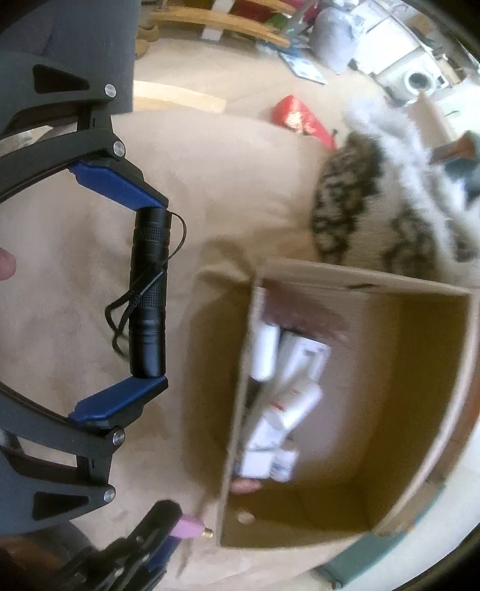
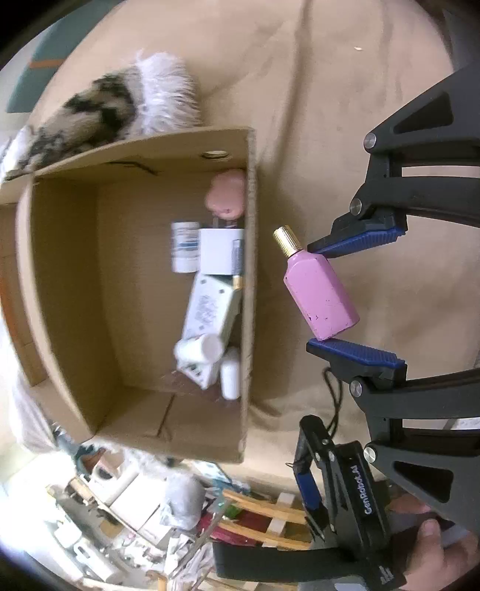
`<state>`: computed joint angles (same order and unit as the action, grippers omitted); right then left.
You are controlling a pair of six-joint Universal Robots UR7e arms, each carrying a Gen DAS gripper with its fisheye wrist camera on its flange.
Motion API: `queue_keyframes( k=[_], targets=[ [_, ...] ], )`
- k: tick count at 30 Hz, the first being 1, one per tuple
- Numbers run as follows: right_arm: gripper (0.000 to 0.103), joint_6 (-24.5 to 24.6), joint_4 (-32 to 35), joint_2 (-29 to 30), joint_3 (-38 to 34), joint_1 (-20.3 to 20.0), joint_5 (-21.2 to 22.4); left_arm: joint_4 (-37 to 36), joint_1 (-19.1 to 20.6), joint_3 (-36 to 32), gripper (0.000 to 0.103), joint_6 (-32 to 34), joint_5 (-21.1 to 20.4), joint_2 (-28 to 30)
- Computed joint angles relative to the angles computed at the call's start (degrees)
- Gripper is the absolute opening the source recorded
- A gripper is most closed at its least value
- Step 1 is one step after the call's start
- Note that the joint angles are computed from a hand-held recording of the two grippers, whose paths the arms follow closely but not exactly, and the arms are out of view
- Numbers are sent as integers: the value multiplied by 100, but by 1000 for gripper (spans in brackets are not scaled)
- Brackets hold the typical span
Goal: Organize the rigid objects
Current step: 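Grasp the black flashlight with the left tool while the right tool holds the perfume bottle, then lower the flashlight and perfume bottle into the box and open both tools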
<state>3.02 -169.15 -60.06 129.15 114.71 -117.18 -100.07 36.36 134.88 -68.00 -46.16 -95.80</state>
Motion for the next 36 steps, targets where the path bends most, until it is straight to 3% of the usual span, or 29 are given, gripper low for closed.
queue_keyframes(
  k=[7,12,20,26,31,36],
  targets=[
    [47,-158,-595,-52,54,59,54,53,-625,-485,85,-18,427,12],
    [47,-252,-821,-65,38,107,41,-628,-517,-861,85,652,840,293],
    [47,-469,-628,-141,-373,120,93,-1822,-184,-1777,85,2031,1357,985],
    [47,-850,-529,69,-1041,60,-80,-2844,142,-2286,85,2976,1430,1522],
    [47,-1006,-518,312,-1368,-107,-131,-3256,565,-2252,85,3304,1032,1790],
    [47,-977,-224,499,-1373,-348,-47,-3059,982,-1902,85,3121,561,1927]
  ],
)
